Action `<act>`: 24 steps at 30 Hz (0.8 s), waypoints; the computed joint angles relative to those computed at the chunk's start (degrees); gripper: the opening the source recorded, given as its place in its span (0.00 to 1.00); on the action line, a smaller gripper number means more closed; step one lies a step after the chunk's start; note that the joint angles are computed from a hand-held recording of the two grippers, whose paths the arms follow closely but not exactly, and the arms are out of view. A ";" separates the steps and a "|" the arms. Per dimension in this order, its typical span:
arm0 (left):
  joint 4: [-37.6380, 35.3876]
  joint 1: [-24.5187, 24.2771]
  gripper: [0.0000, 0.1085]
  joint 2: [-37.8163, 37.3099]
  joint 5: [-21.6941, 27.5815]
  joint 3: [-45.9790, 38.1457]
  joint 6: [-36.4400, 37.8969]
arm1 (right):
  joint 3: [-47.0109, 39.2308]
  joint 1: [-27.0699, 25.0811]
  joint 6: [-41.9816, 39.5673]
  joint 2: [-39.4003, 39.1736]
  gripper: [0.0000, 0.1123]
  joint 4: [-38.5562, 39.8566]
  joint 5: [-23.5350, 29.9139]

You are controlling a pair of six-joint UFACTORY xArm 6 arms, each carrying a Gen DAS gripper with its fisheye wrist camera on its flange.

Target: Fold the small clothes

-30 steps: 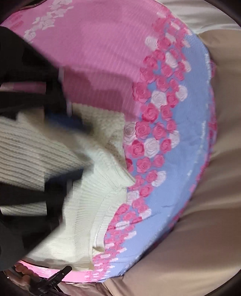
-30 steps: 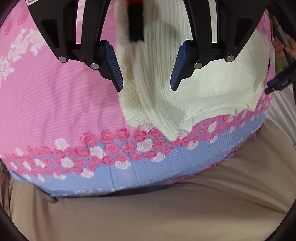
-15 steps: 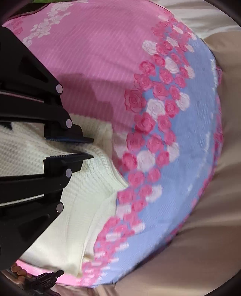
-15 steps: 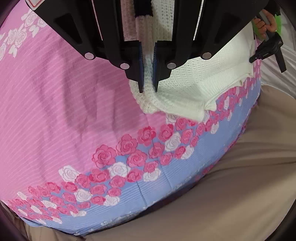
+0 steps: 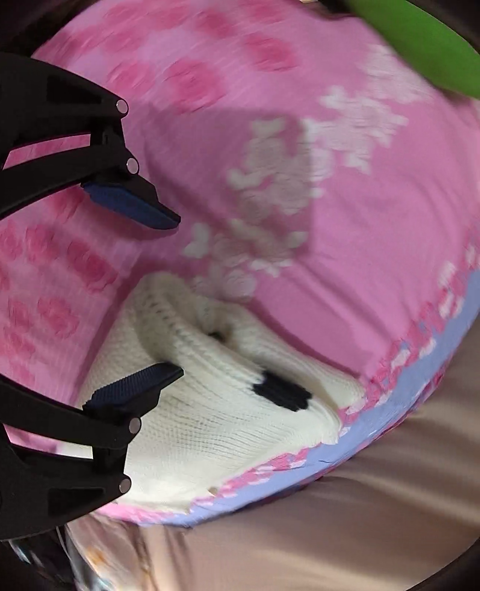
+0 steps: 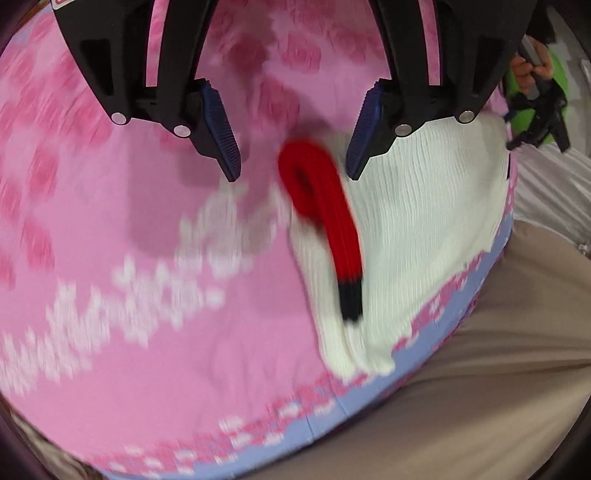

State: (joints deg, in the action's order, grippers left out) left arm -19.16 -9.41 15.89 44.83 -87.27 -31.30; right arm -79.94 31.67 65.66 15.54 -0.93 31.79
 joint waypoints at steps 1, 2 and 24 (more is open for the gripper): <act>-1.90 -0.24 0.67 0.25 -1.47 0.15 0.40 | -0.28 0.12 0.43 0.67 0.55 0.57 -1.33; -2.73 -0.47 0.64 1.35 -1.17 -1.27 -0.07 | -0.61 0.12 0.17 1.67 0.58 1.64 -3.95; 6.55 -2.15 0.26 -13.06 13.91 6.90 4.89 | 17.48 2.76 2.75 -18.44 0.19 1.21 9.64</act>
